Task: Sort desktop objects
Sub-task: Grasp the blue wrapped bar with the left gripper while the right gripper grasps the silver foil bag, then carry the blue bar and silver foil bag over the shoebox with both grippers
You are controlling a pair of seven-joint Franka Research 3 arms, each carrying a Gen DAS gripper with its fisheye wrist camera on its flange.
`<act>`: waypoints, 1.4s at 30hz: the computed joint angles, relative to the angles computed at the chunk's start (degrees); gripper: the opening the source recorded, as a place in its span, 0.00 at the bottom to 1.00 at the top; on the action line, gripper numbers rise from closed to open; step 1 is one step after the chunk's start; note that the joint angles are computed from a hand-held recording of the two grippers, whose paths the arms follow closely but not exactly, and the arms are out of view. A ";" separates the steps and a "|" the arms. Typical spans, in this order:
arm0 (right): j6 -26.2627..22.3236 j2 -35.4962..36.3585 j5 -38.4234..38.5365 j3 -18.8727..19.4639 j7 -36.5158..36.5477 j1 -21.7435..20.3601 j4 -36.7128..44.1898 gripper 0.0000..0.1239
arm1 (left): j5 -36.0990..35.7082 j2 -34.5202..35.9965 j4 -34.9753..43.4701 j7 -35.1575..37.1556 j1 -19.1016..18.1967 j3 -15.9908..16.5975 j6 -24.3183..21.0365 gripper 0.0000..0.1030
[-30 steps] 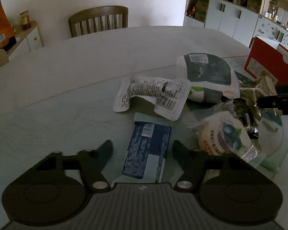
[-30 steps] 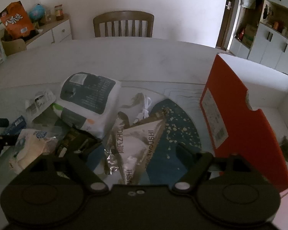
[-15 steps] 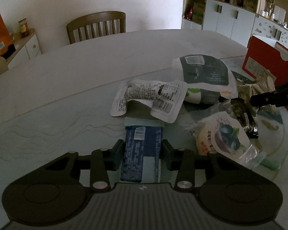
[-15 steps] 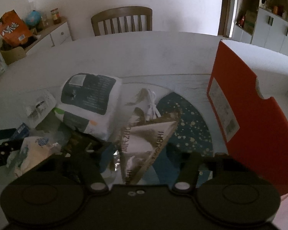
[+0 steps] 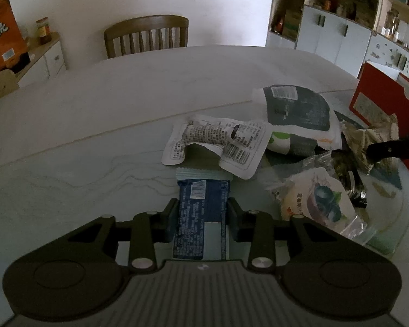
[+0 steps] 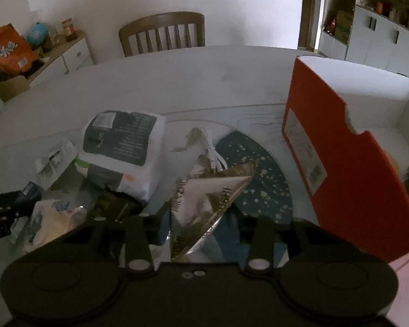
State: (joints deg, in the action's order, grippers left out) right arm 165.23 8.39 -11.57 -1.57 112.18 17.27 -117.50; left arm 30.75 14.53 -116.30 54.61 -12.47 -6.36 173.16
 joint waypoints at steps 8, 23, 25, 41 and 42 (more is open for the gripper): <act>1.01 -3.01 2.24 1.06 -2.03 -1.23 -2.27 0.33 | -1.01 -1.84 -0.91 -0.68 0.37 -0.71 -0.08 0.34; 1.23 -11.05 9.42 3.87 -12.08 -4.44 -7.97 0.33 | -4.72 -8.01 -4.24 -0.07 0.90 -3.76 -2.46 0.34; 0.72 -12.38 11.52 4.10 -14.25 -4.62 -8.89 0.33 | -5.77 -9.19 -4.91 0.54 0.88 -4.34 -2.43 0.34; -1.08 -22.62 27.93 2.50 -33.37 -4.17 -14.53 0.33 | -7.00 -11.34 -1.49 1.36 -3.61 -7.76 -3.87 0.34; -1.06 -23.23 28.66 2.28 -34.30 -4.16 -14.84 0.33 | -7.31 -11.11 -0.85 1.81 -3.93 -7.99 -4.13 0.34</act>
